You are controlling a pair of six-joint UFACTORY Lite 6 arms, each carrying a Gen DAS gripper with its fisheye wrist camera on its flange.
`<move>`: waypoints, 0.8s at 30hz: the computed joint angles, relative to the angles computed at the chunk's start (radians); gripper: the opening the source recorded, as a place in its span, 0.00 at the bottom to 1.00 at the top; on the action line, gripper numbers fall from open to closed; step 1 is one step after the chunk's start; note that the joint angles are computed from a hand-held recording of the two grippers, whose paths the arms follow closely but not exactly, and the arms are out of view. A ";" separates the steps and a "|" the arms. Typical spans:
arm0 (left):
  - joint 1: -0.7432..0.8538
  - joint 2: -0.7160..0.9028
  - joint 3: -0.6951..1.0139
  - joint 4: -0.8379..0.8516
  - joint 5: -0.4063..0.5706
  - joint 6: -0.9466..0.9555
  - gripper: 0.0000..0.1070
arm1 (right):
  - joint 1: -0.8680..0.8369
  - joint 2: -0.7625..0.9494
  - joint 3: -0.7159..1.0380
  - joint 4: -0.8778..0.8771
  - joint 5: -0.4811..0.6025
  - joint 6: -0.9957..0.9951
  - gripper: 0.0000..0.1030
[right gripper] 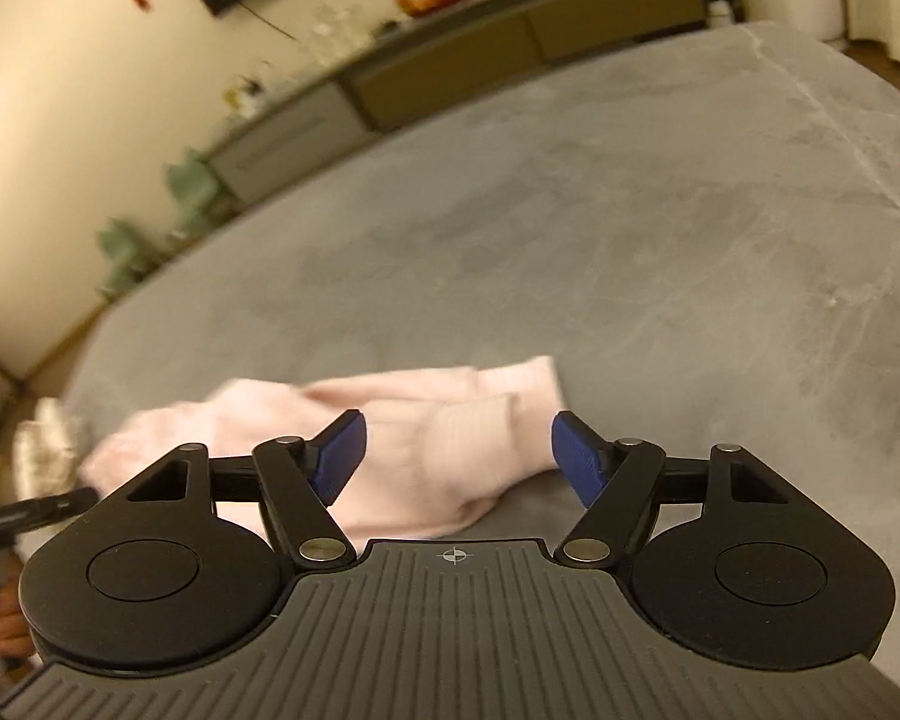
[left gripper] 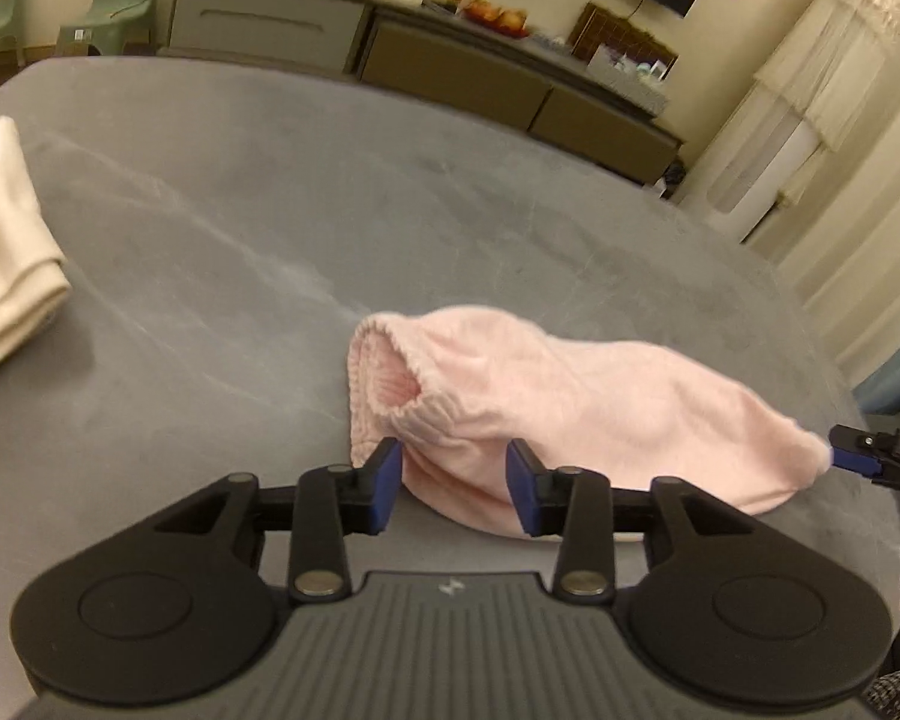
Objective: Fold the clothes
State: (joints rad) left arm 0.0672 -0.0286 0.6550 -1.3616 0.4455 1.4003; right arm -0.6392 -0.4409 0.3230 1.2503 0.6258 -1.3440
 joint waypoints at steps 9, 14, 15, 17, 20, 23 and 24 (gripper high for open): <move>-0.026 0.016 -0.003 -0.192 -0.064 0.196 0.18 | 0.178 0.044 0.009 0.175 -0.119 -0.241 0.08; 0.000 -0.058 -0.048 -0.272 -0.052 0.288 0.09 | 0.070 -0.121 -0.043 0.278 0.029 -0.366 0.06; -0.003 -0.032 -0.034 -0.229 -0.068 0.247 0.08 | 0.071 -0.125 -0.041 0.285 0.009 -0.367 0.06; -0.011 0.024 -0.013 -0.204 -0.100 0.215 0.08 | 0.129 -0.008 -0.003 0.274 -0.131 -0.326 0.06; -0.002 0.018 -0.015 -0.205 -0.100 0.216 0.08 | 0.184 0.144 0.041 0.280 -0.254 -0.322 0.06; 0.008 -0.019 -0.028 -0.177 -0.107 0.183 0.08 | 0.178 0.078 0.023 0.200 -0.245 -0.243 0.06; 0.012 -0.026 -0.030 -0.163 -0.110 0.171 0.08 | 0.185 0.064 0.019 0.174 -0.260 -0.214 0.06</move>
State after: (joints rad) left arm 0.0796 -0.0550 0.6253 -1.5248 0.3350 1.5713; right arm -0.4542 -0.3765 0.3423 1.4245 0.3660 -1.5584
